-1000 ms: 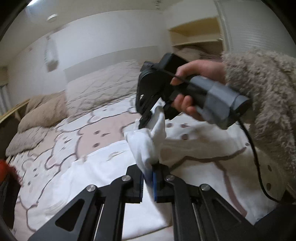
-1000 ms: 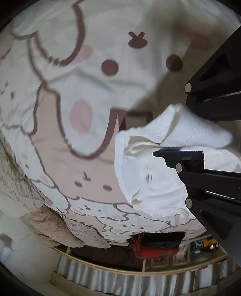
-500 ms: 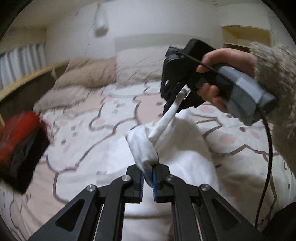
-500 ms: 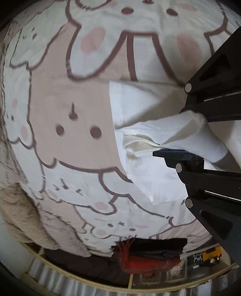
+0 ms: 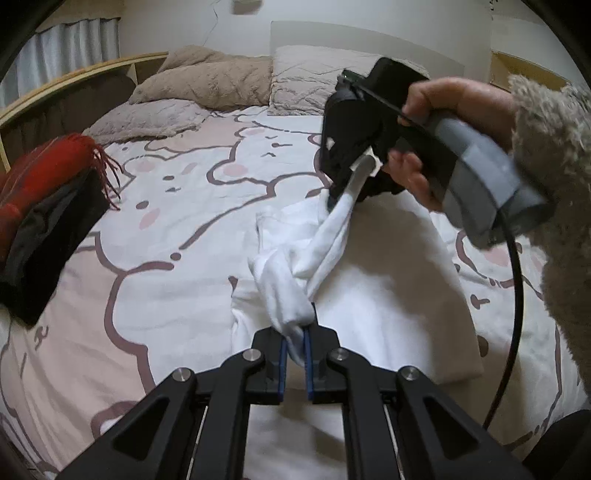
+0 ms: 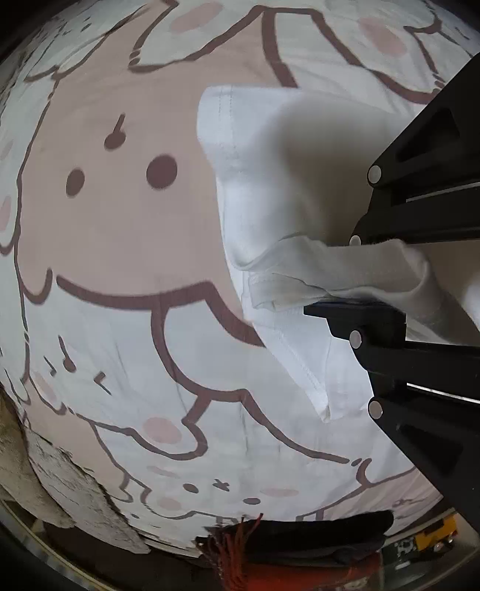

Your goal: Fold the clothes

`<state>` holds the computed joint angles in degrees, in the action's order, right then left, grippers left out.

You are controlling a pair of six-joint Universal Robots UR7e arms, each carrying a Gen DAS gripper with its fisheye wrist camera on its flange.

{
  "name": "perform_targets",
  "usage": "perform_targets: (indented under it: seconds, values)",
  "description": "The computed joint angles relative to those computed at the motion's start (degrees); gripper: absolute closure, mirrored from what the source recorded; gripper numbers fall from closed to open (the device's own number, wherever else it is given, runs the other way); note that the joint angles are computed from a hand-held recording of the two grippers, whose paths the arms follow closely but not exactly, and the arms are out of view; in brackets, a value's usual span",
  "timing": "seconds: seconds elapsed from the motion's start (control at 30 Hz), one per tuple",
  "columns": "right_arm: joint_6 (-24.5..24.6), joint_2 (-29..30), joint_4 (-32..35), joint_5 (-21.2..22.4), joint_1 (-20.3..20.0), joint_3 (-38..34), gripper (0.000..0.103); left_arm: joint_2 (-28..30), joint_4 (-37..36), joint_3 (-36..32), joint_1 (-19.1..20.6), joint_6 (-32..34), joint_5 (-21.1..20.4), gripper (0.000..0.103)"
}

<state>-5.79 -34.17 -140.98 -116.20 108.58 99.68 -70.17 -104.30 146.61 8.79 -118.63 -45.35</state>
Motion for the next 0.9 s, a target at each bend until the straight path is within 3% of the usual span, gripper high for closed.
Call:
perform_targets:
  seconds: [0.03, 0.07, 0.13, 0.37, 0.4, 0.43, 0.53, 0.57, 0.67, 0.73, 0.8, 0.9]
  values:
    - [0.0, -0.2, 0.3, 1.5, -0.2, 0.0, 0.075, 0.1, -0.6, 0.1, 0.3, 0.4, -0.4, 0.095]
    - [-0.2, -0.6, -0.1, 3.2, -0.3, 0.2, 0.041, -0.2, -1.7, 0.6, 0.9, 0.6, -0.7, 0.095]
    - [-0.9, -2.0, -3.7, 7.2, -0.5, 1.8, 0.0, -0.8, -3.8, 1.4, 2.1, 1.0, -1.3, 0.095]
    - [-4.9, -8.7, -9.6, 17.0, -0.7, 5.8, 0.0, -2.8, -7.6, 3.7, 3.4, -0.2, -2.1, 0.091]
    - [-5.6, -9.7, -10.4, 15.6, -0.4, 6.6, 0.001, -3.2, -7.8, 3.9, 3.3, -0.5, -2.1, 0.091]
    - [-6.4, -10.7, -11.1, 14.2, 0.0, 7.5, 0.01, -2.8, -7.5, 3.6, 3.3, -0.5, -2.1, 0.091]
    - [-6.2, -12.1, -7.7, 9.1, -0.2, 9.0, 0.052, -1.7, -6.7, 2.7, 3.6, -0.6, -2.2, 0.091]
    - [-6.2, -12.2, -6.4, 7.3, -0.4, 9.4, 0.06, -1.5, -6.4, 2.5, 3.7, -0.6, -2.3, 0.091]
    - [-9.9, -10.4, -8.5, -1.2, 0.7, 11.2, 0.064, -1.7, -6.2, 2.7, 3.4, -1.3, -2.6, 0.091]
    - [-10.8, -9.2, -9.3, -2.9, 1.1, 11.7, 0.064, -1.4, -6.2, 2.6, 3.5, -1.3, -2.8, 0.091]
    - [-10.2, -8.1, -8.2, 0.7, 1.1, 10.8, 0.064, -1.0, -6.3, 2.5, 3.8, -1.1, -2.8, 0.091]
    - [-9.9, -8.3, -7.3, 12.8, 0.3, 10.0, 0.064, -1.2, -6.6, 2.9, 3.7, -1.3, -2.9, 0.091]
